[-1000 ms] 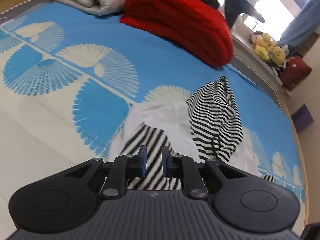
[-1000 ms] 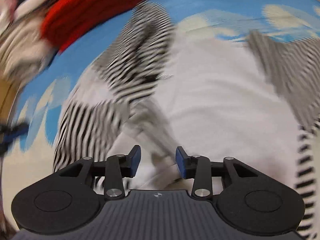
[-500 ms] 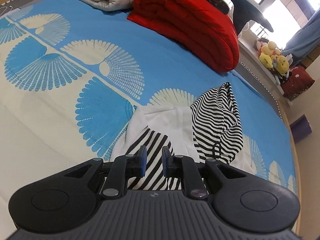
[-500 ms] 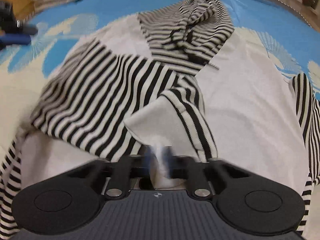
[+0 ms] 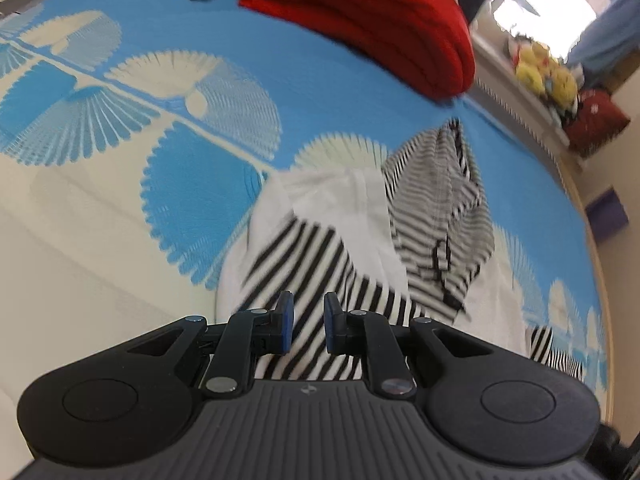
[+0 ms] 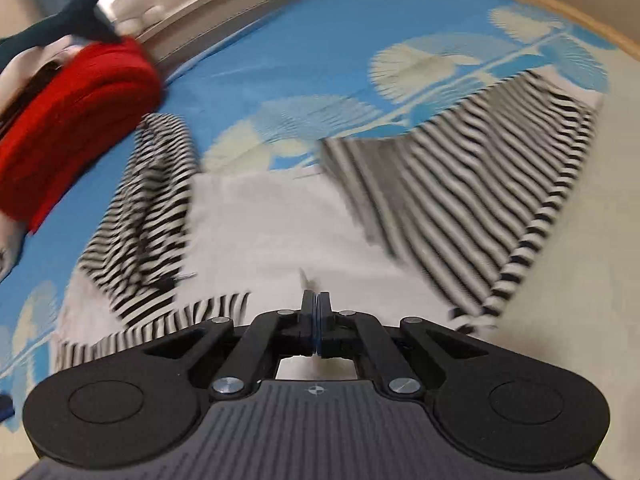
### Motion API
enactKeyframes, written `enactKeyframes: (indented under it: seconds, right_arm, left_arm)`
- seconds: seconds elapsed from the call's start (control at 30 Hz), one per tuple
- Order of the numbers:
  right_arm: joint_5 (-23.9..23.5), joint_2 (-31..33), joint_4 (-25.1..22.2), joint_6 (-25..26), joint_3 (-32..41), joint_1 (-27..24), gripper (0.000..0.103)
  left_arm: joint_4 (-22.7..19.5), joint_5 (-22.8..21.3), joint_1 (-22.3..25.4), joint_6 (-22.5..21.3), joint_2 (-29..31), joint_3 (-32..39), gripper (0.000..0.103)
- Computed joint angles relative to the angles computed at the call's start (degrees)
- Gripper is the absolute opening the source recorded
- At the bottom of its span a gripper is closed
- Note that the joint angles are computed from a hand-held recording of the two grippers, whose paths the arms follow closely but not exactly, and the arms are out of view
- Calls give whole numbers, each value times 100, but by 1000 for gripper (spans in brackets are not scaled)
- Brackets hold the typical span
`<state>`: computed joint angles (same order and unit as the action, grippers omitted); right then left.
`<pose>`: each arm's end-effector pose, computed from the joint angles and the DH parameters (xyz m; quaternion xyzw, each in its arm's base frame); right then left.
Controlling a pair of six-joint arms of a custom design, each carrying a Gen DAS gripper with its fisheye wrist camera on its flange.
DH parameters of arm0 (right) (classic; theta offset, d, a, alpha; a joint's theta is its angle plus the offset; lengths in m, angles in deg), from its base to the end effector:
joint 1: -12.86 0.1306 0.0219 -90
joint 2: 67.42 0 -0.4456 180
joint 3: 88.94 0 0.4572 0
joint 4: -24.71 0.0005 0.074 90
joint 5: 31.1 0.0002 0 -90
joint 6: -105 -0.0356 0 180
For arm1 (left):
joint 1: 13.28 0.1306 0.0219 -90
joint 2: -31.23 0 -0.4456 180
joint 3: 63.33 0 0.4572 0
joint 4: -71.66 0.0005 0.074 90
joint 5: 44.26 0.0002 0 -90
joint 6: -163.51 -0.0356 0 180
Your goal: Fold small clothes
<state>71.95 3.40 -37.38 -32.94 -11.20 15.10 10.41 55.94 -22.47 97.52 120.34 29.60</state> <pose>0.3913 0.0068 0.5172 0.3995 0.8604 0.0279 0.3153 0.5218 -0.0913 0.5146 -0.0986 0.9513 -0.1616 0.2433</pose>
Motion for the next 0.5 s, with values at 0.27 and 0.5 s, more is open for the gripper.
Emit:
enactKeyframes:
  seconds: [0.27,0.5]
  right_arm:
    - [-1017,155,-111,87,-37,-211,49]
    - [-1249,336,-392,-45,-134,-103,15]
  left_arm:
    - [-184,44,-2,-198,59,-46,16]
    - [-262,3,3,-330,112,1,21]
